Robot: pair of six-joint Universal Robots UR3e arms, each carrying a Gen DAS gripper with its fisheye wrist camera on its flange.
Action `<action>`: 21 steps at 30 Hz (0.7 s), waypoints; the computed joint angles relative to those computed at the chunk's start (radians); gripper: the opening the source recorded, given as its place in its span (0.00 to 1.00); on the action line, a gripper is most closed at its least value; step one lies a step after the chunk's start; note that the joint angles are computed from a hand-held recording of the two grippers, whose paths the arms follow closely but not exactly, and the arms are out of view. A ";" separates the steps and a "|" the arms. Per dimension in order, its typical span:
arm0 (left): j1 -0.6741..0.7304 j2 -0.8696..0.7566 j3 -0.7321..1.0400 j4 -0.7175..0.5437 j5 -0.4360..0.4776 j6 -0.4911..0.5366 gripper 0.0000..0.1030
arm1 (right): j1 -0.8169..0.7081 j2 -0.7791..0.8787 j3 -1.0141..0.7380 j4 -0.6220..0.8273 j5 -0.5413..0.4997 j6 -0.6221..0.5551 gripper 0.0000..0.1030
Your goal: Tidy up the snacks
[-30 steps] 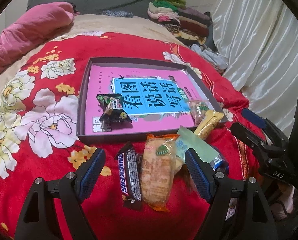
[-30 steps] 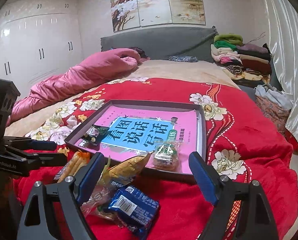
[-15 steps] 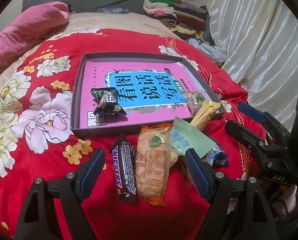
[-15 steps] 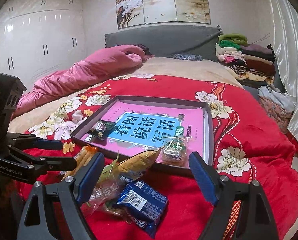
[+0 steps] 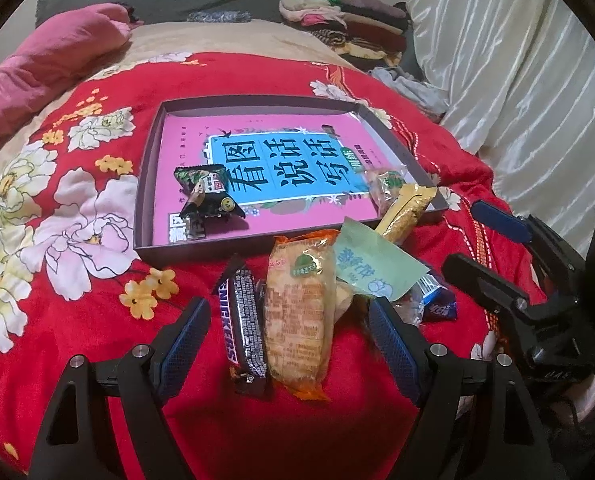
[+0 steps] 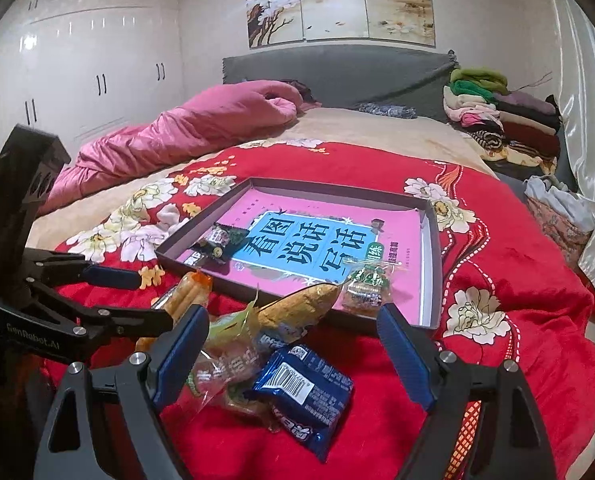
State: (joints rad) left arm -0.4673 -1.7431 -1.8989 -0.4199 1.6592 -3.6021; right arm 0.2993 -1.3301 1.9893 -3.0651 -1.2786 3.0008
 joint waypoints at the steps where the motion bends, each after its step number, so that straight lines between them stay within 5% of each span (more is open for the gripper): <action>1: -0.001 0.001 -0.001 0.002 0.000 0.000 0.80 | 0.002 -0.002 0.001 0.003 0.001 -0.002 0.83; 21: 0.012 -0.004 -0.018 0.041 -0.058 0.020 0.58 | 0.044 0.005 -0.014 0.116 0.036 -0.096 0.83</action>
